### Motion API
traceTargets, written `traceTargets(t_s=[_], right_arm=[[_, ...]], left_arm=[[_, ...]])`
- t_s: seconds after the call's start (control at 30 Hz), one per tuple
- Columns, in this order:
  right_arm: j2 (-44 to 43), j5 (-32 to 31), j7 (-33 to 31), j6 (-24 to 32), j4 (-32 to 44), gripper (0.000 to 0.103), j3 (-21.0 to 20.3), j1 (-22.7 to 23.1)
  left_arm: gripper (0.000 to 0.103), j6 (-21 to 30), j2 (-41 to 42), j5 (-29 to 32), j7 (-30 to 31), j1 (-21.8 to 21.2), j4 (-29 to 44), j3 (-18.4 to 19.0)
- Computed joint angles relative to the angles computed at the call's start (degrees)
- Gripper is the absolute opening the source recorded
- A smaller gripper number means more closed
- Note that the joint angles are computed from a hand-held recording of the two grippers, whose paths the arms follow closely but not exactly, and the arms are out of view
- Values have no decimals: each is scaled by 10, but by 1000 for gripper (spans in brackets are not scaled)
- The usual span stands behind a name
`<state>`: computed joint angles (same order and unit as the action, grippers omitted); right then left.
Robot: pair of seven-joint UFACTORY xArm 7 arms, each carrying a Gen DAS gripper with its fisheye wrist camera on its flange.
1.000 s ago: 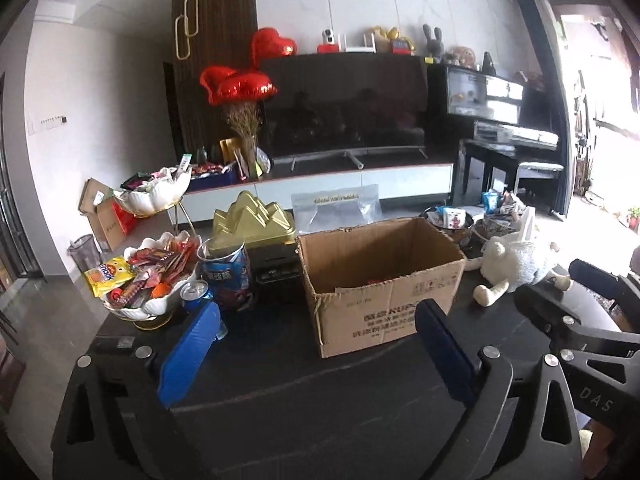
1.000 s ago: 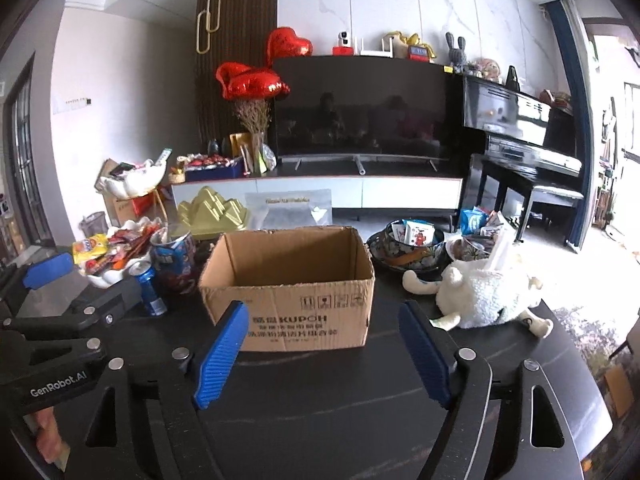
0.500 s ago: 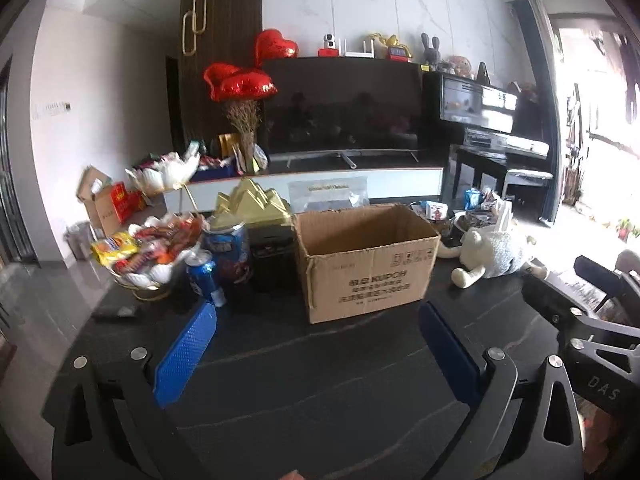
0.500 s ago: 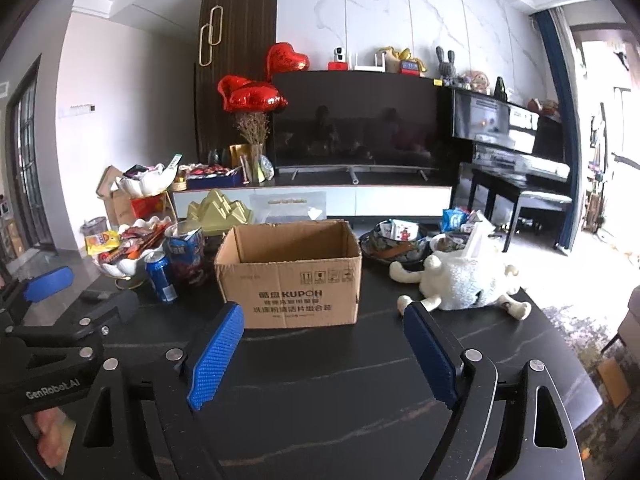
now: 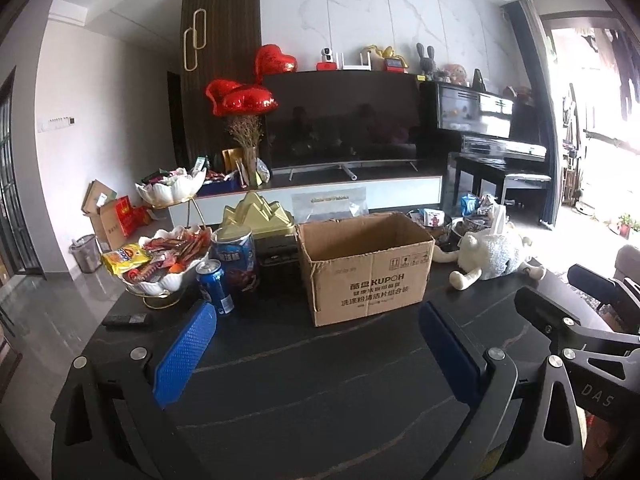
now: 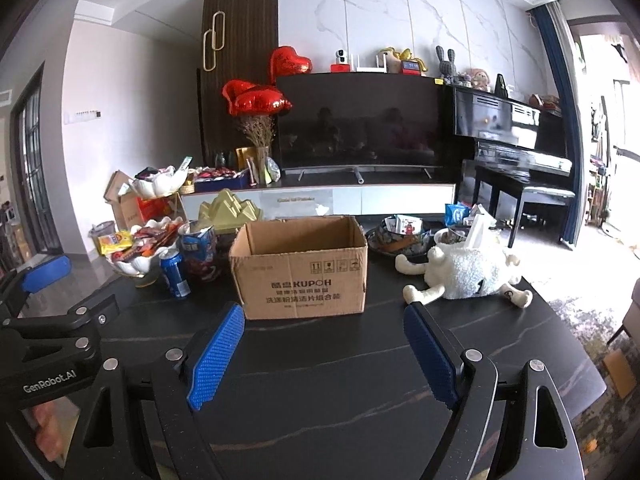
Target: Organize snacks
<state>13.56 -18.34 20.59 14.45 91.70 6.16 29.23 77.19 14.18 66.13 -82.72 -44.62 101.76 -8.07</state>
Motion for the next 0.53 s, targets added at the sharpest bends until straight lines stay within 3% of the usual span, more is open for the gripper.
traceTargets(t_s=[0.53], right_arm=[[-8, -3, 3, -6, -12, 83, 4, -3]], left_arm=[[103, 14, -1, 6, -9, -4, -2, -1]])
